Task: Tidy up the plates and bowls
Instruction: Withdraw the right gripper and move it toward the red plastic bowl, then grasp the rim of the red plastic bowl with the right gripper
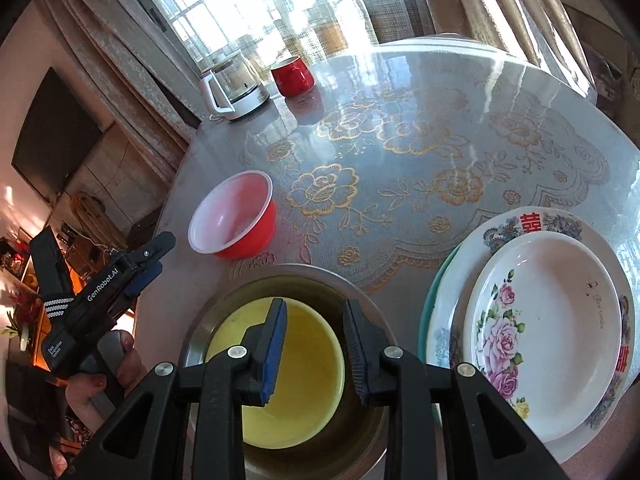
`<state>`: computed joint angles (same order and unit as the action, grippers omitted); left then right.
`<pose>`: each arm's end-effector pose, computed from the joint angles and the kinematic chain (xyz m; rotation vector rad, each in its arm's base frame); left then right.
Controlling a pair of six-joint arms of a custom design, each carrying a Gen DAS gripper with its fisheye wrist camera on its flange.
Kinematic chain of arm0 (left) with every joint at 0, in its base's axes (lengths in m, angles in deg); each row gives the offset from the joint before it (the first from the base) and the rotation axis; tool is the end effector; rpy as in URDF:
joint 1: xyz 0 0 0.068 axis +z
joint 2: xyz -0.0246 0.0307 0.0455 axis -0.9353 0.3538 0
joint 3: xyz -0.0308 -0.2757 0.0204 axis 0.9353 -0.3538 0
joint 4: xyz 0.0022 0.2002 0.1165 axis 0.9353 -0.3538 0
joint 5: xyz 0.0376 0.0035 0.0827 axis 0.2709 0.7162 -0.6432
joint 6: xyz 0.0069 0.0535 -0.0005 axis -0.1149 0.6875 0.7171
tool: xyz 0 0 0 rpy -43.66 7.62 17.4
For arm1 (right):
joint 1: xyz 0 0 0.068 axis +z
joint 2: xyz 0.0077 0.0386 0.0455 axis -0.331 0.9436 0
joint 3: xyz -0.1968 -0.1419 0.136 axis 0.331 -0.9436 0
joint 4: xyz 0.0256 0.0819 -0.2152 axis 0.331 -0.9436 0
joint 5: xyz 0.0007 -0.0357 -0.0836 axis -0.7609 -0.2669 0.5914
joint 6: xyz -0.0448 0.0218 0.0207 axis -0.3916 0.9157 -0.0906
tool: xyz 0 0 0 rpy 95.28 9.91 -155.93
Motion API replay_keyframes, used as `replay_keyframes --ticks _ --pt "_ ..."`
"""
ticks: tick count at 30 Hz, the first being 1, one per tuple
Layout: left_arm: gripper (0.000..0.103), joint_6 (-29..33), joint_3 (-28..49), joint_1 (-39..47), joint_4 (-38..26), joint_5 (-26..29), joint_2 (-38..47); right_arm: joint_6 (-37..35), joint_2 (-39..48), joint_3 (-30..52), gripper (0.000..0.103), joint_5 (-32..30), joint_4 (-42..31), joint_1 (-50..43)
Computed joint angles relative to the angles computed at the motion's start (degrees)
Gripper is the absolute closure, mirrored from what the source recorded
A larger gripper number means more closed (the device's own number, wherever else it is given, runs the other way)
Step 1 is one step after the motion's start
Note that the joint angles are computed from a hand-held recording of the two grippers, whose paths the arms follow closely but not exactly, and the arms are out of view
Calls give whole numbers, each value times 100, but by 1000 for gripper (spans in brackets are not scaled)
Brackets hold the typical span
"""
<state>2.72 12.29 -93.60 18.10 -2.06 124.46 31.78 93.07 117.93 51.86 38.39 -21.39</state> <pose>0.2814 -0.1122 0.0311 -0.7615 2.1504 -0.2526 0.3530 0.0060 0.0718 -0.4482 2.4991 0.6232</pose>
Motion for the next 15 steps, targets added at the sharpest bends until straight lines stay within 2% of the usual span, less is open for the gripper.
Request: replay_keyframes --ticks 3,5,7,10,15 --pt "30 172 397 106 -547 51 43 230 32 152 64 169 88 148" --pt "30 265 583 152 -754 45 101 303 85 291 63 183 58 231" --pt "28 362 672 239 -729 116 205 398 171 510 61 313 13 367" --pt "27 381 740 341 -861 239 328 522 304 732 52 461 7 526" --pt "27 350 686 429 -794 369 406 711 711 1376 51 616 -379 791"
